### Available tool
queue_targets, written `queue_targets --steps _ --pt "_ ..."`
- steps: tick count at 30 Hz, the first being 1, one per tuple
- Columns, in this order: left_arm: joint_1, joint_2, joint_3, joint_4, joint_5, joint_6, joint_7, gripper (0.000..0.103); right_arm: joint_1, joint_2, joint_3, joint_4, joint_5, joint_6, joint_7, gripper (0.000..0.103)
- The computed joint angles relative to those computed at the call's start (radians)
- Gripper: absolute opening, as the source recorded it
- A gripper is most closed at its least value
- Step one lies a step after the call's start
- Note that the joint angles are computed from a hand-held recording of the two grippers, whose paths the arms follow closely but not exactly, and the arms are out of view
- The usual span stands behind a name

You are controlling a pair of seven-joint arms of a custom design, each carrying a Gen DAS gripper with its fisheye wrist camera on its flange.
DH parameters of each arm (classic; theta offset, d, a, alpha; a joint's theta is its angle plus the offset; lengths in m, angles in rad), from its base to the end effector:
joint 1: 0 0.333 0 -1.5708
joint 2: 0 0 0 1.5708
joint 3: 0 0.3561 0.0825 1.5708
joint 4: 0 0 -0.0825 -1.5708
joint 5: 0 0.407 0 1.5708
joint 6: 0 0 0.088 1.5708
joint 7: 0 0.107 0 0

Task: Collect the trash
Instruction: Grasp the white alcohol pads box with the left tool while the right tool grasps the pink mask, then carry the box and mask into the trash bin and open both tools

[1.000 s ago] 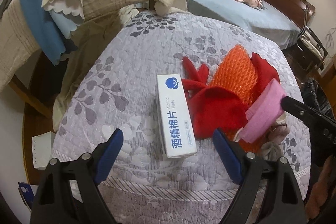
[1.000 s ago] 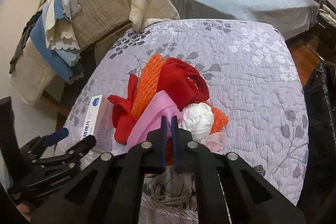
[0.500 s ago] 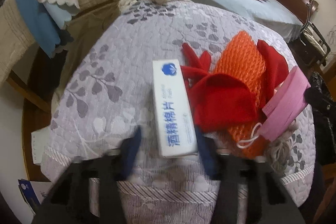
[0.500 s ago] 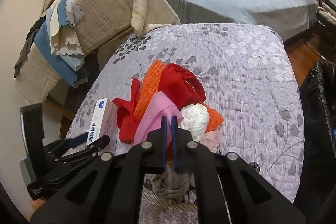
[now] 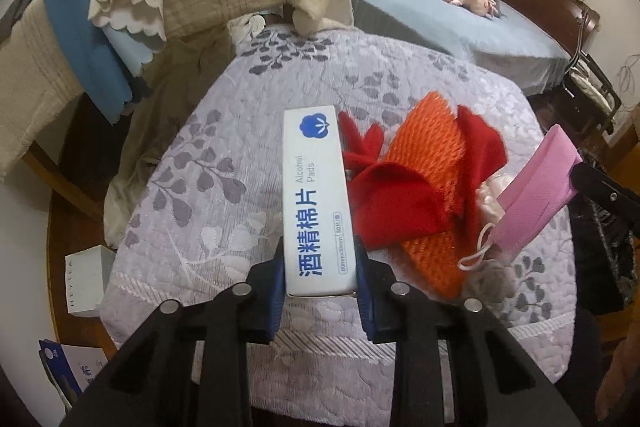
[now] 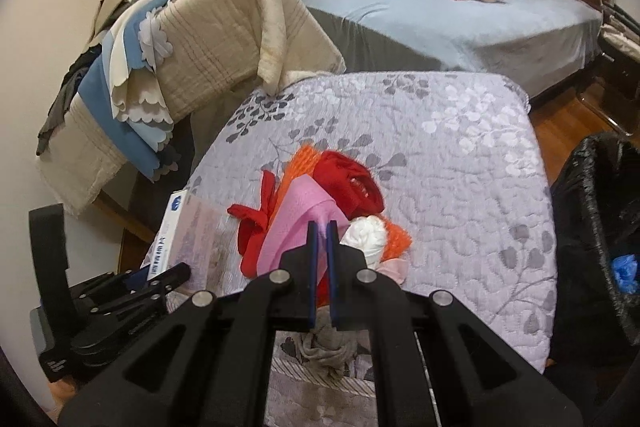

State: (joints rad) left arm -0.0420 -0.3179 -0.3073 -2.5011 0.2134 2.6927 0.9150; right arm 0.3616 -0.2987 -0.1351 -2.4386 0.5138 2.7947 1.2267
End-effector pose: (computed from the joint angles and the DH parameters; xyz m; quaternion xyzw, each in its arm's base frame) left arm 0.4449 -0.1761 0.4715 -0.7238 0.6369 -0.1971 0.1777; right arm 0.4871 0.0847 0.5092 -0.7047 0.6154 -0.1104 0.3354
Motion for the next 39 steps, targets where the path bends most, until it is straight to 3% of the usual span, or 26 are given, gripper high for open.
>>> queue_targets --steps 9,19,31,39 --pt "-0.022 -0.042 -0.045 0.034 0.019 -0.041 -0.024 0.030 -0.058 -0.065 -0.018 -0.026 -0.096 -0.003 0.062 0.004" --pt "-0.080 0.011 -0.082 0.106 0.053 -0.065 -0.072 0.030 -0.117 -0.143 -0.053 -0.089 -0.203 -0.017 0.124 0.004" --pt "-0.177 0.149 -0.107 0.265 0.189 -0.086 -0.187 0.030 -0.208 -0.201 -0.111 -0.110 -0.299 -0.041 0.146 0.004" --pt "-0.294 0.287 -0.074 0.414 0.286 -0.111 -0.230 0.030 -0.283 -0.194 -0.160 -0.088 -0.341 -0.052 0.118 0.004"
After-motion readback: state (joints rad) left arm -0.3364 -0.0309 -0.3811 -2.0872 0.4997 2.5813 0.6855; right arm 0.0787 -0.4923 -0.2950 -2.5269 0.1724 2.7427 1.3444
